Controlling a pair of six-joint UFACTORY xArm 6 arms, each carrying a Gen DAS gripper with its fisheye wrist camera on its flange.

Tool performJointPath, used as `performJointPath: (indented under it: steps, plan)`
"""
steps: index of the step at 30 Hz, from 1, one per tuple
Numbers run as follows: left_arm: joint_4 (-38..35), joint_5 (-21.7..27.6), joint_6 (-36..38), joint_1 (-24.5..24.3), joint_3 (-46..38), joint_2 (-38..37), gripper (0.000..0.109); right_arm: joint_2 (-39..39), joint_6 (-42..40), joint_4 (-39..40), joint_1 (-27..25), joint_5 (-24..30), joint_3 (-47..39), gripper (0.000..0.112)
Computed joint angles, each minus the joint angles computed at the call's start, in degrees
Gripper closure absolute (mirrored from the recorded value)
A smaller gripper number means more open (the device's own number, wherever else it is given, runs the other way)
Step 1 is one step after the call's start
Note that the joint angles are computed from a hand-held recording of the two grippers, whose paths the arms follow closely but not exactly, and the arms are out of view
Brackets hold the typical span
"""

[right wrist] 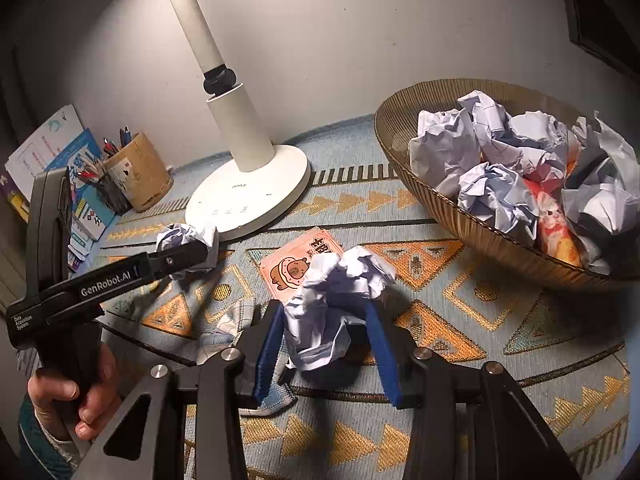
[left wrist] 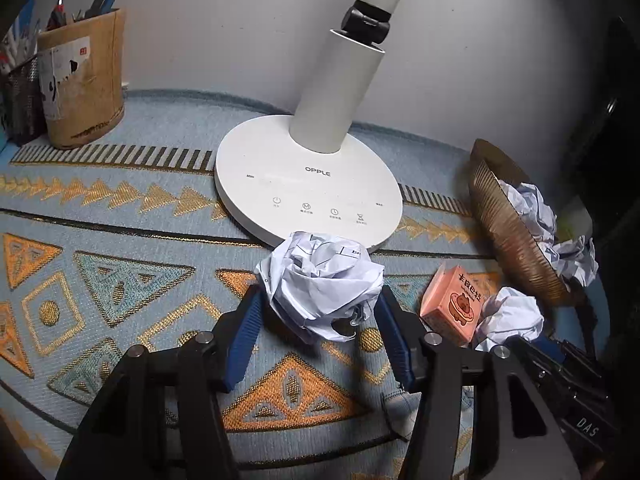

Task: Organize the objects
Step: 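Grasp a paper ball with the left tool while the right tool grasps another, then carry both paper balls over the bowl and open both tools to drop them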

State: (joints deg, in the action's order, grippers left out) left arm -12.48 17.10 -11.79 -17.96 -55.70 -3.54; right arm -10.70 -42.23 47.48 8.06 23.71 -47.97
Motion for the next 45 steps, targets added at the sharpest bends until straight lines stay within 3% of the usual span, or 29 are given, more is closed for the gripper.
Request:
performJointPath:
  steps: [6, 12, 14, 17, 19, 20, 22, 23, 25, 29, 33, 37, 41, 43, 45]
  plan:
    - [10.86, -1.82, -6.97, -3.10, 8.25, -11.10, 0.056, -10.55, -8.14, 7.04, -4.09, 3.81, 5.85, 0.075]
    - [15.61, -3.50, -15.33, -6.29, 19.12, -23.03, 0.056, -20.48, -9.80, -0.30, -8.48, 9.09, 12.77, 0.074]
    - [21.95, -4.00, -22.51, -6.79, 21.37, -24.45, 0.056, -22.12, -8.60, -2.80, -8.23, 8.52, 15.21, 0.074]
    - [26.10, -4.23, -27.70, -7.29, 22.36, -23.55, 0.056, -22.72, -5.48, -5.44, -7.95, 7.38, 17.90, 0.074]
    - [36.52, -3.09, -36.15, -7.03, 21.66, -22.65, 0.056, -23.01, -4.69, -6.19, -7.65, 7.08, 18.95, 0.074]
    - [39.66, -3.16, -38.51, -6.95, 21.47, -22.61, 0.056, -23.21, -3.86, -7.45, -7.14, 6.13, 19.53, 0.073]
    - [46.06, -2.72, -43.06, -7.15, 21.34, -22.92, 0.054, -23.23, -1.65, -9.74, -6.89, 5.52, 19.99, 0.055]
    - [47.62, -1.45, -43.74, -7.72, 20.85, -22.69, 0.054, -23.21, -0.33, -10.09, -7.18, 5.80, 19.99, 0.038]
    - [48.77, 0.18, -43.12, -8.84, 19.95, -22.01, 0.054, -23.78, -3.04, -4.88, -9.16, 8.71, 19.79, 0.031]
    - [54.70, 1.47, -45.84, -10.02, 19.55, -22.27, 0.052, -25.11, -3.32, -0.87, -13.06, 14.69, 20.15, 0.031]
    - [55.30, 1.51, -45.90, -10.21, 19.58, -22.54, 0.051, -23.84, -3.63, 2.78, -15.94, 19.95, 19.47, 0.031]
    - [54.73, 1.41, -45.32, -10.33, 19.54, -22.58, 0.051, -21.62, 1.68, 0.91, -12.85, 16.72, 18.37, 0.031]
    - [54.85, 1.55, -45.48, -10.48, 19.46, -22.53, 0.051, -18.67, 3.87, 4.16, -12.06, 16.20, 16.51, 0.031]
    - [54.66, 1.56, -45.40, -10.51, 19.47, -22.56, 0.050, -18.15, 5.50, 5.85, -12.18, 14.93, 16.49, 0.035]
    - [54.32, 1.32, -45.06, -10.47, 19.51, -22.52, 0.050, -18.16, 7.66, 5.71, -12.19, 13.36, 16.82, 0.050]
